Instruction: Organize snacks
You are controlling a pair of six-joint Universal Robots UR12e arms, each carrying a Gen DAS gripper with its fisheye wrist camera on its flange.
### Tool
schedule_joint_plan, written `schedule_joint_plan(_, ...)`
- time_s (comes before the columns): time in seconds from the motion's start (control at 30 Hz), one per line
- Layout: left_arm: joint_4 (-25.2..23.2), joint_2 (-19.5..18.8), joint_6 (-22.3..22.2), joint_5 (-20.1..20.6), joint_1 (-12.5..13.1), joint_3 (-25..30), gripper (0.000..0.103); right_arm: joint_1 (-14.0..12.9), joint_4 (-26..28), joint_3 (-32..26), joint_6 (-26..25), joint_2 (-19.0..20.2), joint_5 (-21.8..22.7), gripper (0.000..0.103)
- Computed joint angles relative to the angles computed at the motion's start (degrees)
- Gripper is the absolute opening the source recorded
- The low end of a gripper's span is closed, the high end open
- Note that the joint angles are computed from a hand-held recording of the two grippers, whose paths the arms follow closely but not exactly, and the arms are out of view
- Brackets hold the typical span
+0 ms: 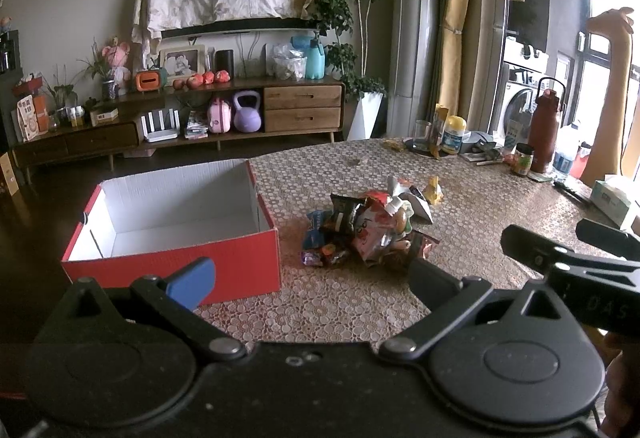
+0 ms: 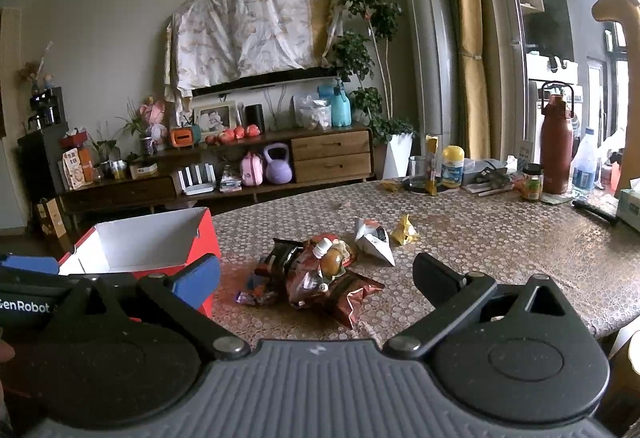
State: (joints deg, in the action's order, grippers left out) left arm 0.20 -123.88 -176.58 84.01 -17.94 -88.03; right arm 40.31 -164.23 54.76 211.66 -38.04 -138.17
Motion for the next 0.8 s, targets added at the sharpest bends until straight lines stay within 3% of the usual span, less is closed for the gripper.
schedule_joint_plan(0.8, -0.1, 0.1, -0.2, -0.1, 0.0, -0.2, 0.103, 0.1, 0.2, 0.5, 0.6, -0.1, -0.2, 0.103)
